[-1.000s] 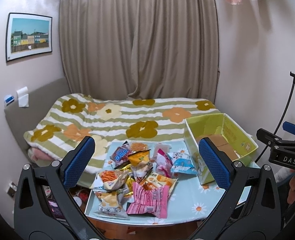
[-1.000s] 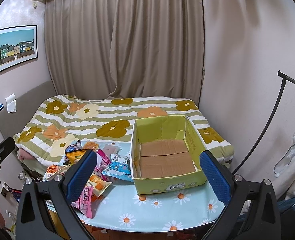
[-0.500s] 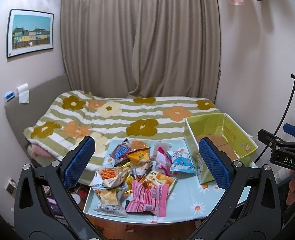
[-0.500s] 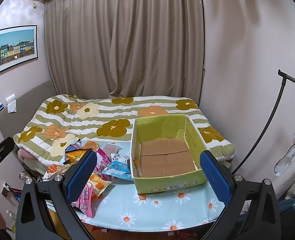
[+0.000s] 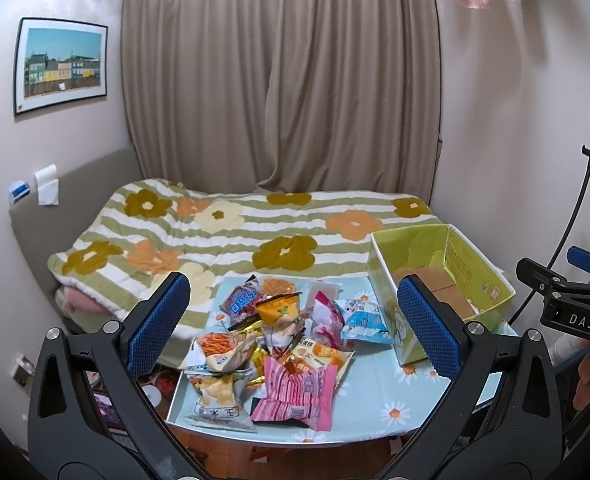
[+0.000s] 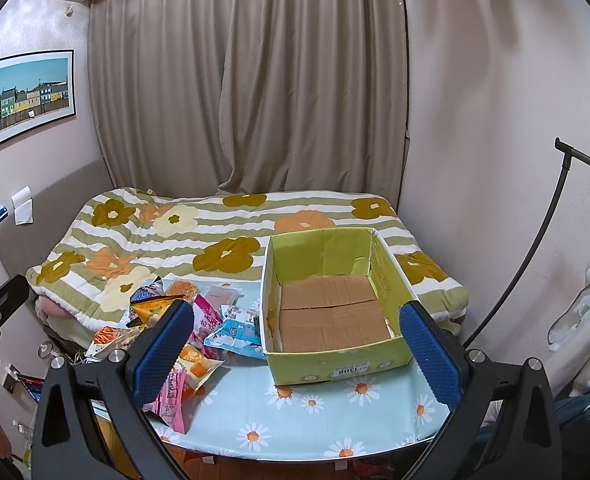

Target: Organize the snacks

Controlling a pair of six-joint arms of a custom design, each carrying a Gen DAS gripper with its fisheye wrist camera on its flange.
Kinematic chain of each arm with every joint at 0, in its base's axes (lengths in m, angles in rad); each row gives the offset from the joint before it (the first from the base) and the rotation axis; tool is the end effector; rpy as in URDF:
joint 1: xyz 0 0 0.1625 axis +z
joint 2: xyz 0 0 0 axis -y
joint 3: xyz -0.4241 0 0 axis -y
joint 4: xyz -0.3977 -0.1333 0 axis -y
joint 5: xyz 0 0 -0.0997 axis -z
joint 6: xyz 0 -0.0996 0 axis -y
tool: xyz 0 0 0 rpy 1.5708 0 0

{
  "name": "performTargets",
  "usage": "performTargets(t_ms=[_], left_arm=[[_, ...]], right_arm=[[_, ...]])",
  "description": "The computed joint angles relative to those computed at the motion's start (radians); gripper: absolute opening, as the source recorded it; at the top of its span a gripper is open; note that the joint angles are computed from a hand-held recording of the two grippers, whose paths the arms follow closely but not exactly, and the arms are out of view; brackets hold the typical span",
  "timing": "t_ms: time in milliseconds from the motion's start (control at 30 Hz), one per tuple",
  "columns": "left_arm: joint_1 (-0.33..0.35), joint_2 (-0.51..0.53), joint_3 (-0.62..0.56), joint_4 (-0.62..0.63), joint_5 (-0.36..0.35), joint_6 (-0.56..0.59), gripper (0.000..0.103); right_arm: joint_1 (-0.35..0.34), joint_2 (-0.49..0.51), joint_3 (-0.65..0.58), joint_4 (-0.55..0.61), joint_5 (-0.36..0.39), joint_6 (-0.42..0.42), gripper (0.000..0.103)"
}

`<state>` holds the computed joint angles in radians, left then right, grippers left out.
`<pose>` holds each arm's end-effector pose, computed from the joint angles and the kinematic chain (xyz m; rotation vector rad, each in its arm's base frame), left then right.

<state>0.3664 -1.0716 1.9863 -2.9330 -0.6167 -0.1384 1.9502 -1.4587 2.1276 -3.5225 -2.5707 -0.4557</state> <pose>-0.4464 -0.4011 0.2109 0.9705 2.1974 -1.1922 0.2087 -0.3898 0.4176 0.0580 -1.9169 1.2880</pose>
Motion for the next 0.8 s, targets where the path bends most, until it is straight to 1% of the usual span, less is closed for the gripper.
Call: performTargets(t_ms=[433, 633, 700, 800], left_arm=[[-0.004, -0.005, 0.002, 0.009, 0.005, -0.008, 0.103], [-0.011, -0.018, 0.013, 0.023, 0.012, -0.031, 0.103], [-0.011, -0.029, 0.013, 0.068, 0.014, -0.069, 0.103], [-0.002, -0.046, 0.001, 0.165, 0.018, -0.138, 0.103]], right_arm=[[0.001, -0.001, -0.002, 0.010, -0.001, 0.006, 0.102], [0.002, 0.000, -0.004, 0.012, -0.004, 0.008, 0.102], [-0.001, -0.014, 0.000, 0.055, 0.005, 0.036, 0.102], [-0.022, -0.044, 0.009, 0.164, 0.057, 0.107, 0.102]])
